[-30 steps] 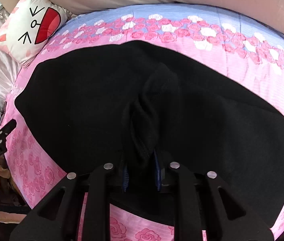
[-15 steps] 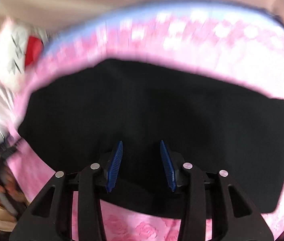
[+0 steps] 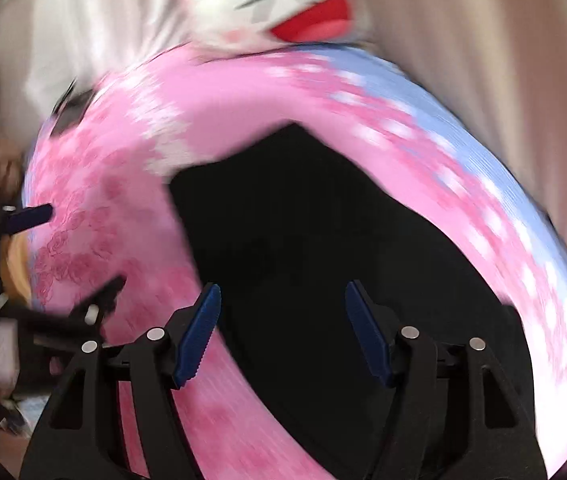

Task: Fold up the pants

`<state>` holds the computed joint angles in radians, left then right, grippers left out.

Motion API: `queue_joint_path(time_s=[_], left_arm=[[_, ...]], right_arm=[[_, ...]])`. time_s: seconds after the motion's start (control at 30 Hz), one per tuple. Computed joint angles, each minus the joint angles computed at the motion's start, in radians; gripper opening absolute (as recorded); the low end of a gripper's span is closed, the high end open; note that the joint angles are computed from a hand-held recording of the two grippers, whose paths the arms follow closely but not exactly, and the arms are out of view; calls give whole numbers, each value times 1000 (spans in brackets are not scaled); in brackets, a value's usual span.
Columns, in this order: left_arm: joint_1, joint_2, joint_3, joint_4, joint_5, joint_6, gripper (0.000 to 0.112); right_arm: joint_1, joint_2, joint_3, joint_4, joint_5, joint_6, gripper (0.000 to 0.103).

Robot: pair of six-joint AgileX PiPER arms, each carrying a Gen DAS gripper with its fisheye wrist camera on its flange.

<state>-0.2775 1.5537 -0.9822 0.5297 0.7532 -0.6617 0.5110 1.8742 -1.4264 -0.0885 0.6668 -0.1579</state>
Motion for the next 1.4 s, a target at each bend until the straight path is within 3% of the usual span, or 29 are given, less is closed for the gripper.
queue_joint_path(time_s=[0.2, 0.3, 0.4, 0.47, 0.53, 0.7, 0.8, 0.87, 0.97, 1.07, 1.2, 1.3, 1.4], left_arm=[[136, -98, 108, -20, -12, 40, 98], [182, -134, 140, -27, -18, 60, 98], [200, -151, 152, -30, -24, 64, 98], [198, -145, 140, -39, -24, 73, 98], [180, -135, 116, -39, -24, 77, 98], [74, -75, -15, -24, -23, 72, 98], [-31, -15, -129, -11, -9, 69, 98], [-100, 25, -203, -4, -4, 74, 98], [-230, 112, -348, 15, 25, 79, 98], [-355, 208, -504, -2, 70, 104, 98], [-482, 353, -728, -119, 158, 179, 98], [-586, 499, -901, -155, 256, 217, 98], [-659, 616, -1028, -128, 355, 211, 98]], right_arm=[[159, 263, -275, -264, 113, 210, 63], [139, 285, -276, -233, 92, 192, 61], [106, 287, -311, -149, 127, 187, 43], [38, 270, -328, 1, 149, 180, 17], [-31, 236, -304, 152, 147, 163, 13], [-296, 17, -67, 628, 104, -3, 13], [-524, -118, 85, 914, 158, -181, 13], [-687, -205, 168, 995, 219, -269, 13], [-986, -310, 299, 1077, 317, -398, 13], [-1286, -369, 400, 1019, 339, -467, 13], [-1580, -270, 446, 984, 359, -620, 13], [-1674, -134, 457, 983, 344, -737, 15], [-1718, -71, 451, 1026, 420, -814, 24]])
